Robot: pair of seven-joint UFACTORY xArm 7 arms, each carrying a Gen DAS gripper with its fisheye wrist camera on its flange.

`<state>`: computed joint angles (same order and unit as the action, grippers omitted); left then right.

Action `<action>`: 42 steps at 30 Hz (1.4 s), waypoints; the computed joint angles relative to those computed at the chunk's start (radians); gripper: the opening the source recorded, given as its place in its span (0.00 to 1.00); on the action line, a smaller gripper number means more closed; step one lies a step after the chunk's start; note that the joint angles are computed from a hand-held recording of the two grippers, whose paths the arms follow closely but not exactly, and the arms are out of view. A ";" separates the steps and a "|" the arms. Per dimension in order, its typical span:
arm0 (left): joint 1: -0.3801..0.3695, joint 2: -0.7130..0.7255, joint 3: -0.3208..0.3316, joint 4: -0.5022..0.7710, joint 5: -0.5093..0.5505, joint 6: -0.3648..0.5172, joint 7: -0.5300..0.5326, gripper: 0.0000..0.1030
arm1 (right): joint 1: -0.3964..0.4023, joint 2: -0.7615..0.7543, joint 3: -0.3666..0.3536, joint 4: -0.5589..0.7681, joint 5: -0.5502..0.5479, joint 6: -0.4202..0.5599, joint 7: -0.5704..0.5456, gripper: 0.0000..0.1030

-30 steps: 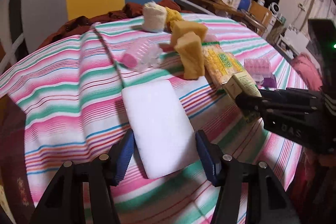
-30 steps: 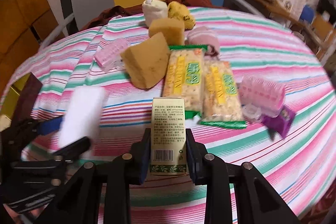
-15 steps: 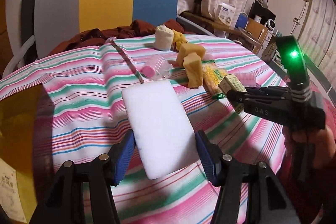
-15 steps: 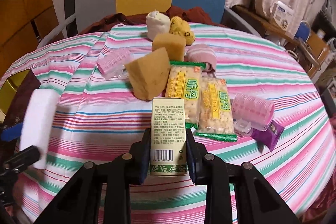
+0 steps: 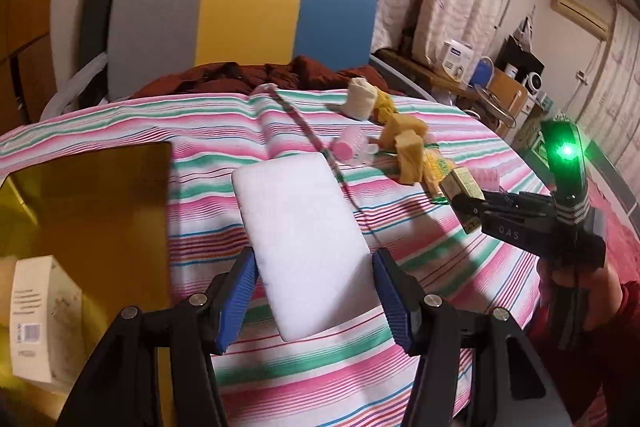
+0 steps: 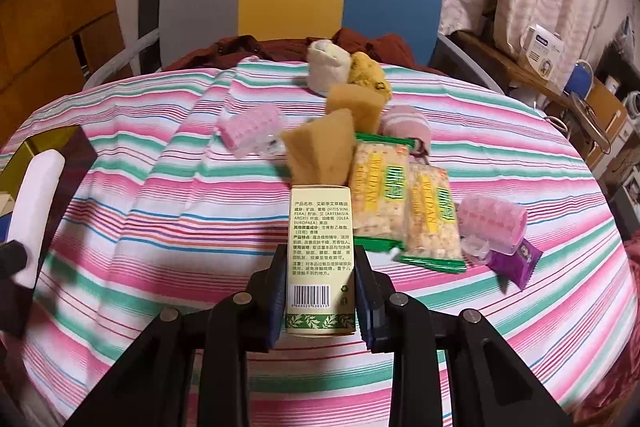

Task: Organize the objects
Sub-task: 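Carry the green box into the tin with the right tool while the left places the foam block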

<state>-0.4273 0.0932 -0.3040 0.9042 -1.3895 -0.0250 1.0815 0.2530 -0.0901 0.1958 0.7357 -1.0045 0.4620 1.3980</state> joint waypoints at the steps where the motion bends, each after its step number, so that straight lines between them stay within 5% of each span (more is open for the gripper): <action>1: 0.007 -0.008 0.000 -0.005 -0.030 0.005 0.024 0.57 | 0.002 0.002 0.002 0.002 0.001 -0.005 0.004 0.29; 7: 0.014 -0.060 0.054 -0.047 -0.143 0.034 0.114 0.57 | 0.041 0.030 0.026 0.032 0.008 -0.073 0.076 0.29; 18: 0.080 -0.206 0.141 -0.166 -0.255 0.084 0.189 0.58 | 0.236 0.222 0.028 0.296 -0.020 -0.112 0.076 0.29; 31: 0.169 -0.337 0.258 -0.331 -0.046 0.120 0.034 0.58 | 0.401 0.475 -0.001 0.595 0.206 -0.147 -0.185 0.29; 36: 0.183 -0.320 0.302 -0.368 0.162 0.144 -0.135 0.58 | 0.456 0.551 -0.020 0.697 0.315 -0.072 -0.275 0.29; 42: 0.141 -0.314 0.355 -0.370 0.188 0.139 -0.099 0.59 | 0.523 0.589 -0.076 0.749 0.404 -0.028 -0.327 0.30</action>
